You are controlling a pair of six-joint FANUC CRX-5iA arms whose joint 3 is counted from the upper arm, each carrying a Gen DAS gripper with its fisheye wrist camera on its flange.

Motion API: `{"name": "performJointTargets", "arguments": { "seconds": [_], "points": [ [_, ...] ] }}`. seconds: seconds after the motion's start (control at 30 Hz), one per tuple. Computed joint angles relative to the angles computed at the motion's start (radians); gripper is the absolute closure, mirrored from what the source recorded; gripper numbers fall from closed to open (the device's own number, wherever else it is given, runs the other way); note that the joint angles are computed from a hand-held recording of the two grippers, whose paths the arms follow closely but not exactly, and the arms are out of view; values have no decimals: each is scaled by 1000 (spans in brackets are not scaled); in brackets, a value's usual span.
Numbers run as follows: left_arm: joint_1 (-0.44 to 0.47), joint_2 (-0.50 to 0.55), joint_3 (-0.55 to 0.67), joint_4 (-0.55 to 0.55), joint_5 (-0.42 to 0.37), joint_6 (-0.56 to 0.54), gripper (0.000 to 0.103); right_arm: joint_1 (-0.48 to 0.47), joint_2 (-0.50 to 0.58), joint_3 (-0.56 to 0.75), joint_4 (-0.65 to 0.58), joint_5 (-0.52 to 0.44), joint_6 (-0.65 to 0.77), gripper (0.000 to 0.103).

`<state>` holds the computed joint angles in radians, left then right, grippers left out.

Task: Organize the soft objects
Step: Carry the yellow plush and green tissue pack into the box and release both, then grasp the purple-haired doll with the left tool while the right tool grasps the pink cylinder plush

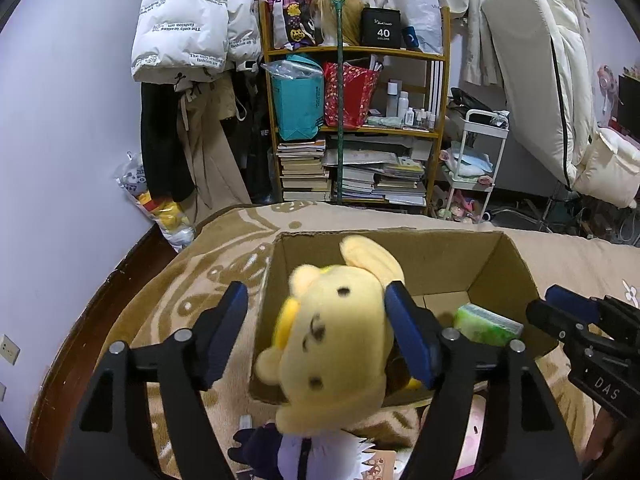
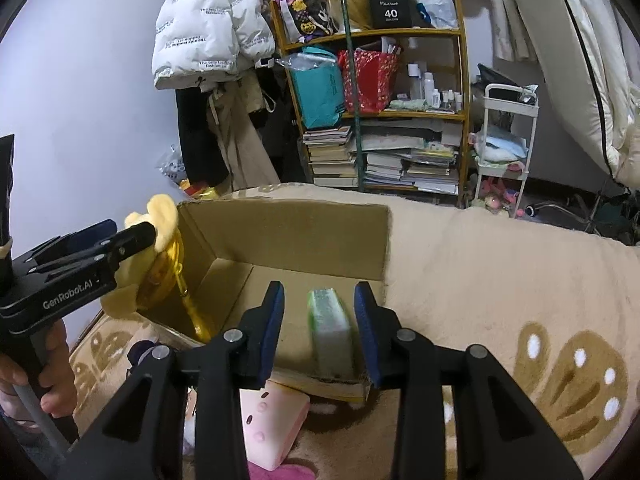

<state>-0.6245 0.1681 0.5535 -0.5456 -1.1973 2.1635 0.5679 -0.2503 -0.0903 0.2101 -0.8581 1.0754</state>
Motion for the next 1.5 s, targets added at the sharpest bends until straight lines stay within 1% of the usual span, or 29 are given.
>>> {"name": "performJointTargets", "arguments": {
  "seconds": [0.07,0.17,0.2,0.23,0.27,0.3,0.37,0.43,0.47,0.5,0.57,0.63,0.67,0.7,0.73,0.83,1.03,1.2,1.3,1.5],
  "points": [
    [-6,-4,-1,-10,-9,7,23,-2,-5,-2,-3,2,-5,59],
    [-12,-21,-13,-21,-9,26,19,-2,-10,-3,-3,0,-10,58],
    [-12,-25,-12,-23,-13,31,17,1,-15,-8,3,3,-15,56],
    [-13,-29,-12,-25,-19,37,13,3,-18,-10,8,6,-20,55],
    [-15,-35,-14,-28,-23,46,9,7,-23,-16,16,9,-31,49],
    [-18,-43,-19,-37,-25,59,8,11,-29,-22,23,13,-42,46],
    [-25,-57,-25,-50,-33,70,8,21,-41,-32,32,15,-56,44],
    [-30,-66,-28,-58,-44,68,7,34,-50,-39,43,8,-67,39],
    [-35,-73,-31,-63,-53,65,6,42,-57,-46,54,6,-77,33],
    [-41,-80,-35,-73,-63,66,6,51,-64,-54,67,4,-89,29],
    [-50,-93,-40,-87,-79,67,6,66,-74,-61,83,-4,-102,26],
    [-56,-108,-49,-96,-94,71,5,89,-88,-74,112,-13,-124,20],
    [-62,-118,-55,-101,-105,77,5,102,-98,-85,131,-13,-138,14],
    [-66,-127,-61,-102,-115,81,5,113,-107,-95,149,-12,-150,10],
    [-67,-134,-65,-100,-121,82,5,126,-116,-104,170,-14,-162,9],
    [-73,-156,-80,-94,-147,87,4,163,-141,-128,215,-31,-190,0],
    [-75,-187,-105,-64,-206,111,4,210,-161,-142,249,-83,-204,0],
    [-70,-198,-124,-36,-248,105,4,242,-176,-155,251,-118,-195,0],
    [-67,-199,-133,-26,-256,103,4,253,-178,-157,253,-127,-195,0],
    [-44,-190,-147,13,-239,79,4,249,-164,-153,239,-131,-186,0]
  ]
}}
